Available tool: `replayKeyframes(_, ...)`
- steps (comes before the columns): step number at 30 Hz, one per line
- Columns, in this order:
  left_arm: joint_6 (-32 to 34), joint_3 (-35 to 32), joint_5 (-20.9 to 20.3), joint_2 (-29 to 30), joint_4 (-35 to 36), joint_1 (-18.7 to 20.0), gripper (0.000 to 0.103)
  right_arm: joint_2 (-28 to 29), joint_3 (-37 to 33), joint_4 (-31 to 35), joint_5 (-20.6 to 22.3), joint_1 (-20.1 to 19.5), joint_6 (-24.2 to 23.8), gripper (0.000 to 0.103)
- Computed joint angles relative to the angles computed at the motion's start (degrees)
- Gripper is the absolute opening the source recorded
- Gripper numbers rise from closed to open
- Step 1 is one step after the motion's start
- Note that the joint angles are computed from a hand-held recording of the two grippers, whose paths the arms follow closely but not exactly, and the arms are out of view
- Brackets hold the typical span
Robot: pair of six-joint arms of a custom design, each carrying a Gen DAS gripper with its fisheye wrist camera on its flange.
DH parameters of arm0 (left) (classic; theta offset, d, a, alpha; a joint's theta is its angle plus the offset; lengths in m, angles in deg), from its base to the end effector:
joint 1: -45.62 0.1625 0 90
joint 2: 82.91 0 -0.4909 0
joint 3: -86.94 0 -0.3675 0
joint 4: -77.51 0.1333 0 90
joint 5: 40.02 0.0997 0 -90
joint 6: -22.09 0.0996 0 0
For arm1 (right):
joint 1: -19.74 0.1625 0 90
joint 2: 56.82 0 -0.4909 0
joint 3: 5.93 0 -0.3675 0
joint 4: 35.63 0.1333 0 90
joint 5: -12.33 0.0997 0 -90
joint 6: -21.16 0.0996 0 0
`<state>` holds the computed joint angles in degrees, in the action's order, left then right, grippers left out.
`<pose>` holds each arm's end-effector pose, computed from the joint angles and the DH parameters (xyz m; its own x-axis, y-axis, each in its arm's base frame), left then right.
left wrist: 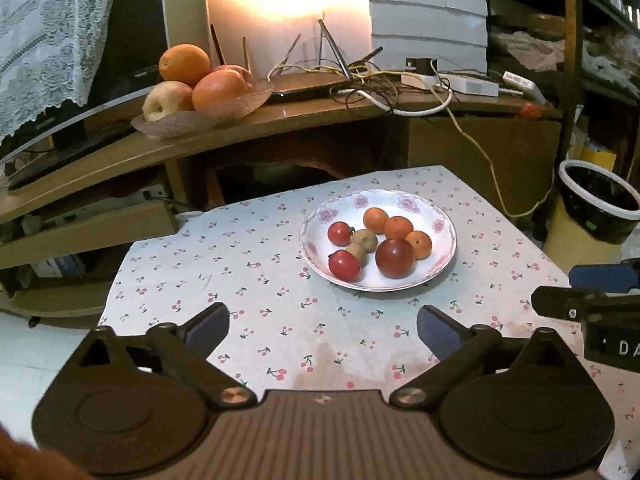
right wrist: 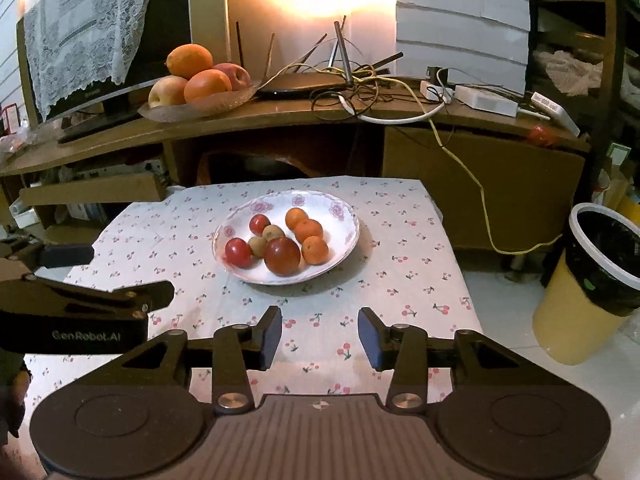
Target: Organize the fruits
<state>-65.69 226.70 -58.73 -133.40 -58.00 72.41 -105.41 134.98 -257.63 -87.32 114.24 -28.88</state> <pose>-0.2249 -0.3686 0.0817 -0.6272 -0.3028 -0.7176 0.4648 0.5938 -0.6568 0.1515 -0.4387 0.1516 -0.5903 -0.5692 0.5723 -0.7985 0.5153 -0.3112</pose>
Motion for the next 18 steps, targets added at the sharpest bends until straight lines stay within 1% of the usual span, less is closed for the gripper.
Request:
replayKeyframes(4,-6.4,-0.9,-0.4,-0.7,8.7,-1.0,0.103,0.1,1.4,-2.0,0.1,-0.2,-0.4,0.044)
replayKeyframes(7,-9.7,-1.2,-1.2,-0.7,13.2,-1.9,0.103,0.5,2.3,-3.6,-0.2,-0.4,-0.8,0.045)
replayKeyframes(13,-10.0,-0.2,-2.6,-0.3,11.6,-3.5,0.103,0.7,3.9,-5.4,-0.4,-0.9,-1.3,0.049)
replayKeyframes(18,-10.9,0.0,-3.4,0.1,11.8,-4.7,0.103,0.5,5.4,-6.8,0.1,-1.2,-2.1,0.05)
